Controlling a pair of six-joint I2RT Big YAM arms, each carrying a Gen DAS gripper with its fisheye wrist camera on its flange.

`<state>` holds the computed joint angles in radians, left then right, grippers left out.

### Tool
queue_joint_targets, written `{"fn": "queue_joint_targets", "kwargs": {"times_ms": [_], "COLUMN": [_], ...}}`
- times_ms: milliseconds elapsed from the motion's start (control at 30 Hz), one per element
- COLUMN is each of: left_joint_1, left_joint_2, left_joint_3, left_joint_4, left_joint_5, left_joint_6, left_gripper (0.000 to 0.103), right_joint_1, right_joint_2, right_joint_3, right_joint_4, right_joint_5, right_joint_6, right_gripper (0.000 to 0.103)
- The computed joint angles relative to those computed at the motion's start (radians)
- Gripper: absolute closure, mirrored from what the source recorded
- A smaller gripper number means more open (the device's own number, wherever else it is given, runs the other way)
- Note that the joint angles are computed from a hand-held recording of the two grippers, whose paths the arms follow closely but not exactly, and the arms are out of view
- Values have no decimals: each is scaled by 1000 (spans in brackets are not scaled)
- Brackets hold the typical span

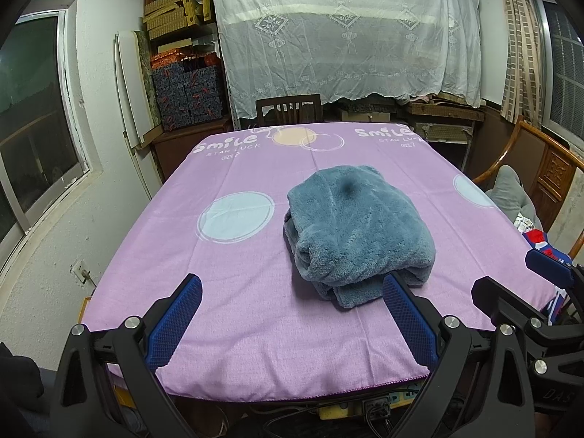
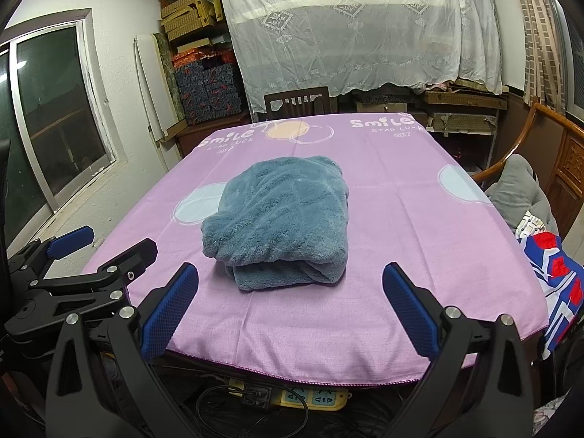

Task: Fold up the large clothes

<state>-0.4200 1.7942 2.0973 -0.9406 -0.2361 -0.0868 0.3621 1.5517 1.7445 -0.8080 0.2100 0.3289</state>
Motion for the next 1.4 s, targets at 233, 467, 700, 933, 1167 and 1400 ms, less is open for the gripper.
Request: {"fn": "queue_joint_targets", "kwargs": {"times_ms": [233, 467, 700, 933, 1167, 1400], "left_joint_1": [1, 1, -1, -1, -1, 0], "left_joint_2": [-1, 1, -1, 0, 1, 0], "left_joint_3": [-3, 1, -6, -4, -2, -6], "left_joint_4": [2, -2, 0, -1, -3, -1], "left_joint_5": [1, 2, -5, -5, -4, -3], "left_joint_6": [0, 1, 0, 1, 1, 1], "left_gripper": [4, 4, 4, 4, 3, 3], "right_joint_1": [-1, -4, -4, -3, -6, -4], "right_joint_2": [0, 0, 0, 0, 0, -1], "right_joint_3": [-1, -1, -2, -2, 0, -3], "right_joint_4": [-1, -1, -3, -2, -4, -2], "right_joint_5": [-6, -9, -10, -10, -13, -12], "right_joint_6": [4, 1, 5, 5, 4, 8], "right_gripper": [4, 4, 4, 4, 4, 4]}}
